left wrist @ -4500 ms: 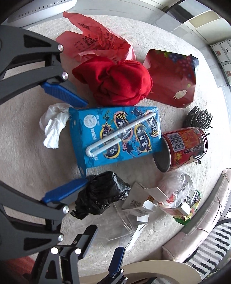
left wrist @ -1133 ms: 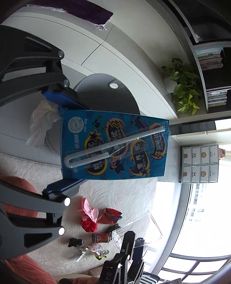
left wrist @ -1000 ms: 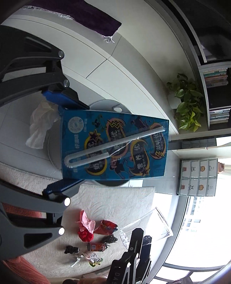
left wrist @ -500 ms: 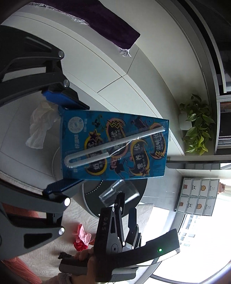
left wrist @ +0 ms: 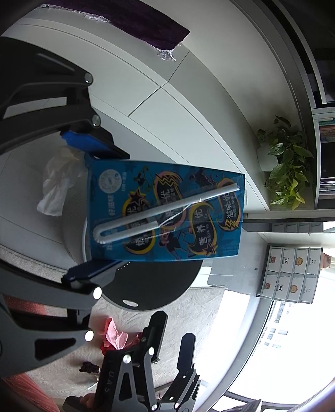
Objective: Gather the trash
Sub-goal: 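Carry both items to the grey bin and open both tools to drop them, then move both tools back over the remaining trash on the rug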
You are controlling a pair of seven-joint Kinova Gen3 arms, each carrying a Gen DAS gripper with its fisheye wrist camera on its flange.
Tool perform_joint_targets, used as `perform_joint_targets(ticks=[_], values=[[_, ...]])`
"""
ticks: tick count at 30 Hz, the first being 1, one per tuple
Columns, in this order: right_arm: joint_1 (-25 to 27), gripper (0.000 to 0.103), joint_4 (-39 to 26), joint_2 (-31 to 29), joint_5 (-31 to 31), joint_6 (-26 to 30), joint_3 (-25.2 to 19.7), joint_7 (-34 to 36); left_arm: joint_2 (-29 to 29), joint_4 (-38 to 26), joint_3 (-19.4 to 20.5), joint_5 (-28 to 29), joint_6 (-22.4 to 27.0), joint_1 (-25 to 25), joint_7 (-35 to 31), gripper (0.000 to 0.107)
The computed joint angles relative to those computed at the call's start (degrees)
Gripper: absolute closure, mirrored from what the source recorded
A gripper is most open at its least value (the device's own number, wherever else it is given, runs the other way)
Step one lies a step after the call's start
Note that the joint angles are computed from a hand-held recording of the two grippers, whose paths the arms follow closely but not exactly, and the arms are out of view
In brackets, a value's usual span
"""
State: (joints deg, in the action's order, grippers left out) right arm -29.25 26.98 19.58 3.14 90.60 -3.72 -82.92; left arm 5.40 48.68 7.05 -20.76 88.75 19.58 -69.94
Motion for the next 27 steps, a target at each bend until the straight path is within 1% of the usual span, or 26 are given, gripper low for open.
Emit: perform_joint_targets(ticks=[2,4,5,7,11,15,17,22,24,27], values=[[0.9,0.041,0.9,-1.1,-0.2,0.0,0.1,0.2,1.4,-1.0,0.1,-0.2,0.0,0.3,-0.7,0.036],[1.7,0.041,2.3,-2.2,-0.1,-0.3,0.1,0.5,2.7,-1.6,0.0,-2.1,-0.1,1.6,-0.8,0.034],[2.1,0.04,2.7,-2.6,-0.1,-0.4,0.1,0.7,3.4,-2.0,-0.1,-3.4,0.5,2.6,-0.4,0.031],[3.1,0.038,4.9,-4.0,-0.1,-1.4,0.1,0.9,4.2,-2.5,-0.7,-4.1,0.6,3.6,0.3,0.027],[5.7,0.038,8.4,-6.3,-1.1,-2.6,-0.3,1.1,4.7,-3.5,-1.4,-3.8,1.0,4.8,1.2,0.024],[8.5,0.037,12.5,-9.2,-2.2,-4.1,-0.5,1.5,4.7,-4.9,-1.2,-6.7,1.9,7.9,2.3,0.023],[10.2,0.037,14.0,-10.5,-3.1,-4.5,-0.5,1.6,4.7,-5.9,-0.8,-8.6,2.4,10.0,2.9,0.022],[14.6,0.031,18.8,-14.9,-4.9,-5.8,0.3,2.1,5.5,-8.9,0.1,-10.7,2.8,15.3,4.6,0.019],[16.8,0.028,20.6,-16.8,-5.8,-6.0,1.0,2.4,6.3,-10.1,0.4,-11.2,3.0,17.7,5.5,0.019],[20.9,0.027,23.5,-19.9,-8.0,-6.1,3.0,3.7,8.6,-12.9,0.2,-11.3,3.5,21.6,6.1,0.019]])
